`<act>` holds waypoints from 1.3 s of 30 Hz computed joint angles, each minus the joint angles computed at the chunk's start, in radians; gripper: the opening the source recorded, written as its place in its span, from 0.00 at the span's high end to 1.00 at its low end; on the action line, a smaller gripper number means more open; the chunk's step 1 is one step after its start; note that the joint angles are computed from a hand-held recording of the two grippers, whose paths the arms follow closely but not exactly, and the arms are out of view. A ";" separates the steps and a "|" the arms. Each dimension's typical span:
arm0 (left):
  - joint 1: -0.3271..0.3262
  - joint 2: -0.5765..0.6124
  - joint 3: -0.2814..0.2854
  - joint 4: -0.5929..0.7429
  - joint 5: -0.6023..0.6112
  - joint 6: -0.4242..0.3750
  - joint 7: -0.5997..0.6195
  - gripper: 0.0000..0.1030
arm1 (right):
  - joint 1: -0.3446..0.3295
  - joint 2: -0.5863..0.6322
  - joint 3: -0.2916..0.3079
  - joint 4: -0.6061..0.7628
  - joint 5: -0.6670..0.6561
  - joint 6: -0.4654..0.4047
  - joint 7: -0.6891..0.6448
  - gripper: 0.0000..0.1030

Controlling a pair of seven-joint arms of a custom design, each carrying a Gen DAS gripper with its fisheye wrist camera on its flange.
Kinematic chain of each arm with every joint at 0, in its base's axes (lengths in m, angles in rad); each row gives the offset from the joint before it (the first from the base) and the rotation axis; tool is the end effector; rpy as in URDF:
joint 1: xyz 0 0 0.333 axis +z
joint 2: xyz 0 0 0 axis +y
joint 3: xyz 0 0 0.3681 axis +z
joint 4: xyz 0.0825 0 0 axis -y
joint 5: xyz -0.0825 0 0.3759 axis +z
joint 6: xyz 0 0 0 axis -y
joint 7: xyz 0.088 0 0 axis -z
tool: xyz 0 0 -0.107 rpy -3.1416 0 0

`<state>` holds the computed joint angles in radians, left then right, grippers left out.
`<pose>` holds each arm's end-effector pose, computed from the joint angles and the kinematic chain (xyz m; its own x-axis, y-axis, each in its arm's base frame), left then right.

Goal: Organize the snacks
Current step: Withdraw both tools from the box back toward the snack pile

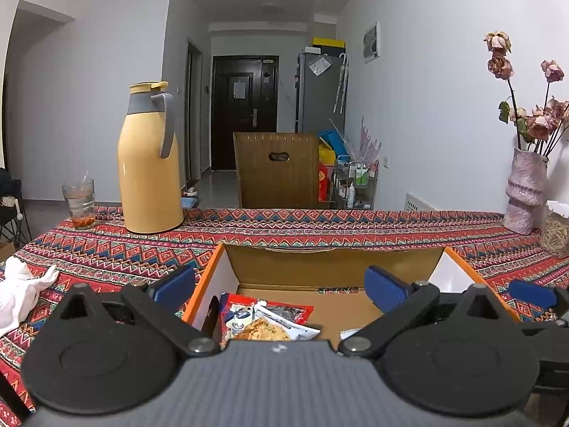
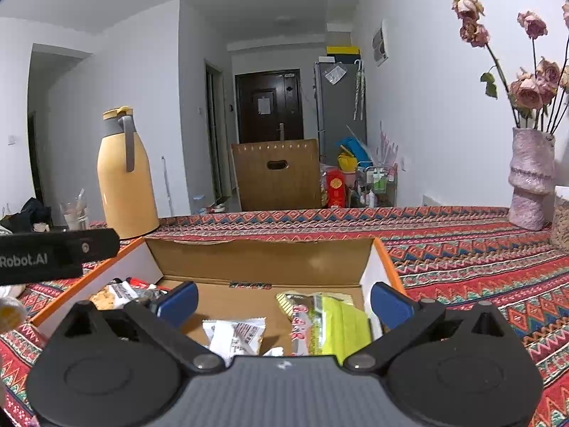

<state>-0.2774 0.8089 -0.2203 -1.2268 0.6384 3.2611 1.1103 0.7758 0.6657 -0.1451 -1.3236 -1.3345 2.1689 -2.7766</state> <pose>0.7262 -0.3745 0.4792 -0.5288 -0.8485 0.0188 -0.2917 0.1609 -0.9429 0.6381 0.4606 0.4388 -0.4386 -0.8950 -0.0818 -0.2634 0.2150 -0.9404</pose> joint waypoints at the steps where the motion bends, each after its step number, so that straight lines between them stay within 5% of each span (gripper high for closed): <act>1: 0.006 -0.004 -0.009 -0.004 0.001 -0.004 0.003 0.00 | 0.004 -0.005 -0.001 -0.003 -0.001 -0.007 -0.005 0.00; 5: 0.022 -0.034 -0.025 -0.039 0.005 0.002 0.014 0.00 | 0.022 -0.025 0.001 -0.018 -0.020 -0.039 -0.005 0.00; 9: -0.018 -0.090 0.066 -0.113 0.009 0.063 -0.030 0.00 | 0.031 -0.044 0.015 -0.038 -0.027 -0.063 0.000 0.00; 21: -0.079 -0.244 0.212 -0.361 0.012 0.187 -0.088 0.00 | 0.064 -0.089 0.070 -0.101 -0.019 -0.124 0.031 0.00; 39: -0.006 -0.386 0.173 -0.655 -0.026 0.251 -0.006 0.00 | 0.105 -0.134 0.145 -0.197 0.015 -0.162 0.107 0.00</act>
